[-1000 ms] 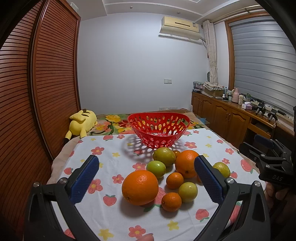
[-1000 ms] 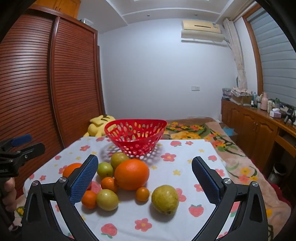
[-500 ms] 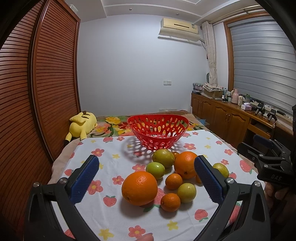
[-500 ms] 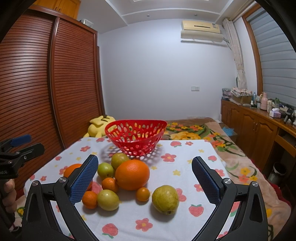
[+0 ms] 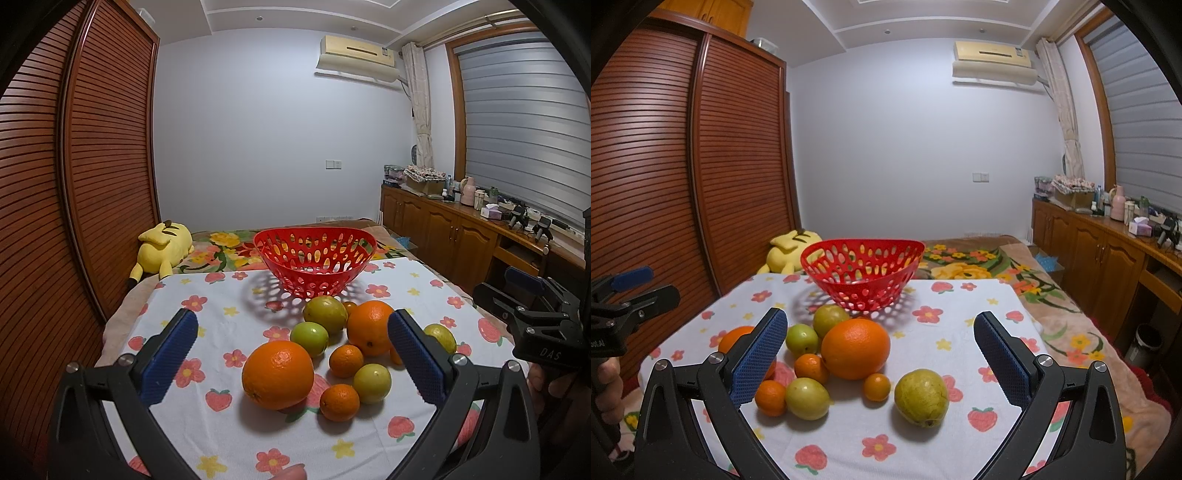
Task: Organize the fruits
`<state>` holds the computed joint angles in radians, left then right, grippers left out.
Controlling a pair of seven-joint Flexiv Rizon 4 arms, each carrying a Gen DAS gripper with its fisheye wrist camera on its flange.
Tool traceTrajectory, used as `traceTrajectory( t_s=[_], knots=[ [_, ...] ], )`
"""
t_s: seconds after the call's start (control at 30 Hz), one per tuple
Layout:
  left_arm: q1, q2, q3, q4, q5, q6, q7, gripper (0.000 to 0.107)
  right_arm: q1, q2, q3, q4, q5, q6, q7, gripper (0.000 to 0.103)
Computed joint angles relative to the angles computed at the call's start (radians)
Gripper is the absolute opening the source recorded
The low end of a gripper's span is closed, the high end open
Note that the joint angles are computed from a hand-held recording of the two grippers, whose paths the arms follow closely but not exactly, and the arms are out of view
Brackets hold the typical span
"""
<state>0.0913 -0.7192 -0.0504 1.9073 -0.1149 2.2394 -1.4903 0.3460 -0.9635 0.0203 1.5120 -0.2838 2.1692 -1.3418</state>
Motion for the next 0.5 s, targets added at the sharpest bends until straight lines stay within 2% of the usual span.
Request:
traceTrajectory(
  t_s=[0.5],
  knots=[
    [-0.001, 0.005, 0.002, 0.004, 0.004, 0.003, -0.001, 0.103, 0.007, 0.004, -0.002, 0.005, 0.009, 0.002, -0.006, 0.103]
  ],
)
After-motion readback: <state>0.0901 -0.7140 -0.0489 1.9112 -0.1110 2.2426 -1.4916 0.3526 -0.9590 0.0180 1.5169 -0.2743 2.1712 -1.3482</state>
